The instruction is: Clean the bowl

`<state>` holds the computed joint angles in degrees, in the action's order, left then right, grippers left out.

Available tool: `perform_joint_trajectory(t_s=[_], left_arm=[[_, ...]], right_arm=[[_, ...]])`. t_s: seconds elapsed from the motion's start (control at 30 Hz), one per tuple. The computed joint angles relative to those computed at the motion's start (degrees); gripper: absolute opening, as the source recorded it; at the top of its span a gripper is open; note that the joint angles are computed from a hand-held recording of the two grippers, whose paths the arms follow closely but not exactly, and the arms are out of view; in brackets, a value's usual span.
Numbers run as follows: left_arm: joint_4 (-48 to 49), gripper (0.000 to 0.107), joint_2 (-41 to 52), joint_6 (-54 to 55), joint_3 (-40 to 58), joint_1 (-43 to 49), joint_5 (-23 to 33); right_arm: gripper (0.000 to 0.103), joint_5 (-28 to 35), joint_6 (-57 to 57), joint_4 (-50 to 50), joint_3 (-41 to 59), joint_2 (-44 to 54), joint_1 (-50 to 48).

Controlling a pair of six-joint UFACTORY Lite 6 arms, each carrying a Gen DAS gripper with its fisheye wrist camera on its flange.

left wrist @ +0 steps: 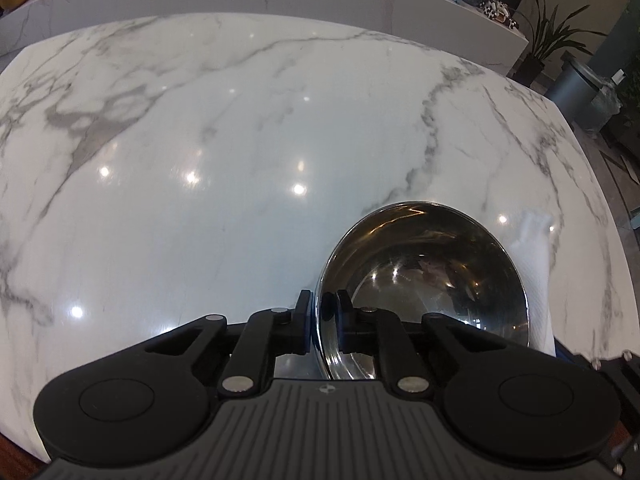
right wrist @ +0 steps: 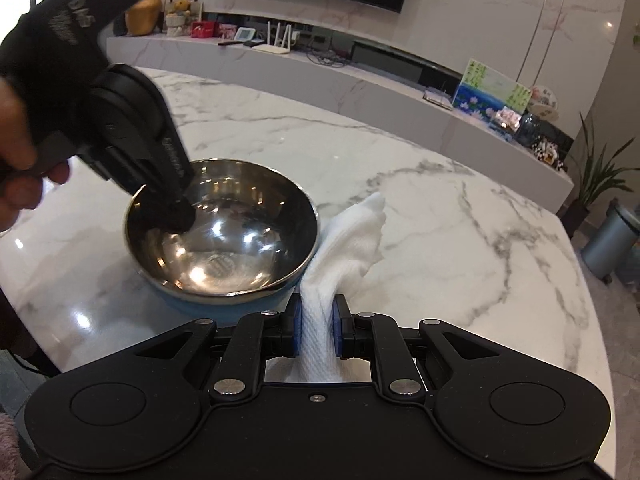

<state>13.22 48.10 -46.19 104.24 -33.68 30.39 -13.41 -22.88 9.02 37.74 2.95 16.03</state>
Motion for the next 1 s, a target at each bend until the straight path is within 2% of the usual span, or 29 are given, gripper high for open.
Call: perform_joint_trajectory(t_s=[0.23, 0.37, 0.43, 0.5, 0.6, 0.83, 0.9, 1.0], left_arm=[[-0.7, 0.011, 1.2, 0.9, 1.8, 0.2, 0.4], [-2.7, 0.011, -0.5, 1.9, -1.4, 0.9, -2.2], [-4.3, 0.015, -1.1, 3.0, -2.5, 1.2, -2.9], [-5.1, 0.028, -1.6, 2.6, -3.4, 1.2, -2.7], [-6.1, 0.037, -2.2, 2.3, -4.5, 1.0, -2.4], [-8.6, 0.034, -2.8, 4.2, -7.1, 0.2, -3.7], [-6.8, 0.023, -2.7, 3.5, -6.5, 0.0, -3.6], [-5.1, 0.017, -2.4, 3.4, -5.4, -0.1, -3.1]], right_arm=[[0.013, 0.8, 2.1, -0.7, 2.6, 4.9, 0.9], [0.013, 1.3, 0.8, 1.4, 2.7, 5.9, 1.8], [0.013, 1.0, -1.0, 3.6, 2.9, 6.7, 2.2], [0.013, 0.5, -0.8, 3.8, 3.0, 7.2, 2.3], [0.013, 0.2, 0.7, 2.8, 3.0, 7.4, 2.0], [0.013, -0.6, 2.0, 1.4, 2.0, 6.2, 1.6], [0.013, -1.6, 0.3, 3.0, 1.3, 5.3, 1.5], [0.013, -2.9, 0.1, 3.6, 0.2, 3.2, 1.0]])
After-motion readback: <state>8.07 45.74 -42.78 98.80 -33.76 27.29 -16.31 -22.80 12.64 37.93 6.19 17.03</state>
